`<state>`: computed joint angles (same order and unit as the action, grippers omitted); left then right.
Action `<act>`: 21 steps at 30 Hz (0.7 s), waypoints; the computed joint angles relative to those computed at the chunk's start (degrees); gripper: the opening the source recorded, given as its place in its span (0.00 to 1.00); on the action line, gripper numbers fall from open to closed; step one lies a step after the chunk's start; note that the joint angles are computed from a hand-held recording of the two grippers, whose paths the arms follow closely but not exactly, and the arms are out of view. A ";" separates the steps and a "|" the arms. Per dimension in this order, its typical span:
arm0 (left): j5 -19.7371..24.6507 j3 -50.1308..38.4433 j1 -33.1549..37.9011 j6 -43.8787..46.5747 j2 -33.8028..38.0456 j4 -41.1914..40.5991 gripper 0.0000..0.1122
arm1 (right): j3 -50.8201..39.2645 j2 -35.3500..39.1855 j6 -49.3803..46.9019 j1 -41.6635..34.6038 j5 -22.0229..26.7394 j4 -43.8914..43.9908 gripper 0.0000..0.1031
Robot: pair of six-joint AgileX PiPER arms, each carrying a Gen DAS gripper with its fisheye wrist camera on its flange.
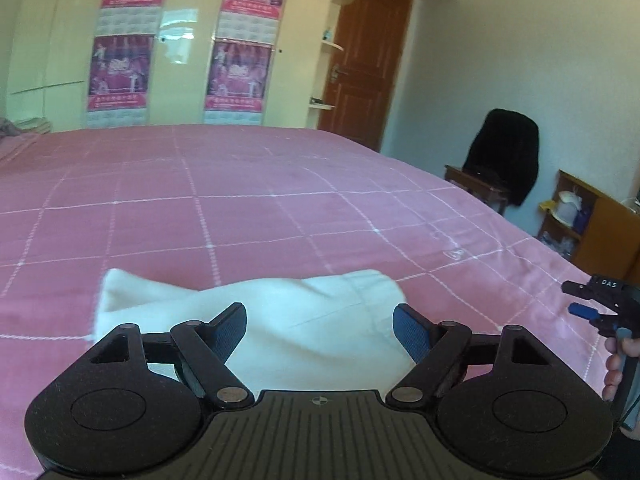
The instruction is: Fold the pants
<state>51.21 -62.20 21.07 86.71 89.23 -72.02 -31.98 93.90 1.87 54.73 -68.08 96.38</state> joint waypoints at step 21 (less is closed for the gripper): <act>1.34 13.66 22.12 26.35 5.71 -2.45 0.72 | -18.67 7.99 5.42 1.46 33.10 -28.99 0.77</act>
<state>52.56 -48.54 43.19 113.06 94.95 -74.48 -50.65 101.89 7.29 56.19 -34.98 67.39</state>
